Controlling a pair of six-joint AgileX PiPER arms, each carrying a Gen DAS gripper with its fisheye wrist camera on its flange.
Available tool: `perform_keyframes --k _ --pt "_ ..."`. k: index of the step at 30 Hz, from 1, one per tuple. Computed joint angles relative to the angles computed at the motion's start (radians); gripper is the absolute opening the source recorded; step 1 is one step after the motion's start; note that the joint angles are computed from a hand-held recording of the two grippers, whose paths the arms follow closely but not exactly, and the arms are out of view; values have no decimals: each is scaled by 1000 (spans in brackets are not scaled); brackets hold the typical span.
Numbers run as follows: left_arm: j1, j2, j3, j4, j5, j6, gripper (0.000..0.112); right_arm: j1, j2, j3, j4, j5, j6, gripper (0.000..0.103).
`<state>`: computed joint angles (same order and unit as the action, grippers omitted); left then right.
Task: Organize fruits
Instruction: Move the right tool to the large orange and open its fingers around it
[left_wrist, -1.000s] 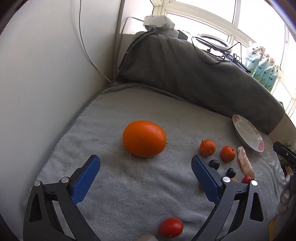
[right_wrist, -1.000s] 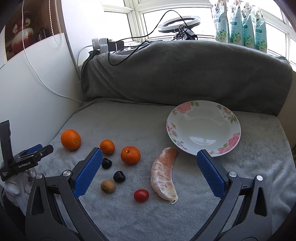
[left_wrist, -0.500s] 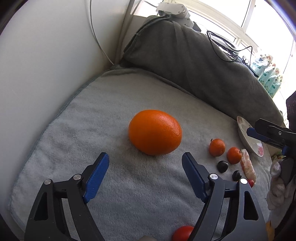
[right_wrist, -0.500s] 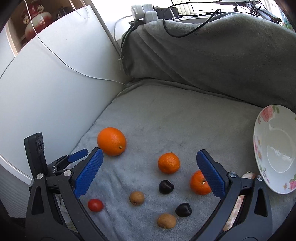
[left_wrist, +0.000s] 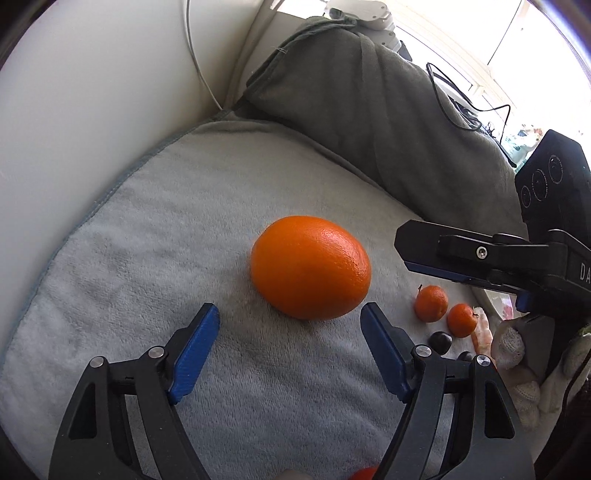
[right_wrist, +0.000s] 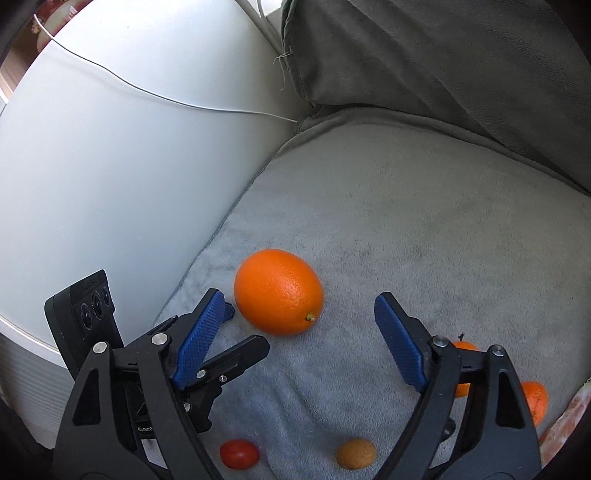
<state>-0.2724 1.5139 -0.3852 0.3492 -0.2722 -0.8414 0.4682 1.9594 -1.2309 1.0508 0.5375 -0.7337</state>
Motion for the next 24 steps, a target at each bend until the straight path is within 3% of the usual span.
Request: perform_keyframes --k 2,15,18,24 --pt "20 10 -6 102 -12 -93 78 11 38 -48 -18 13 34 87" --pt "48 39 -34 216 -35 -179 74 14 168 -199 -27 100 77 86" --pt "66 54 -46 290 -53 -237 71 18 198 -235 -44 116 100 75" --pt "82 67 -54 366 -96 -283 60 10 210 -239 -34 118 102 71"
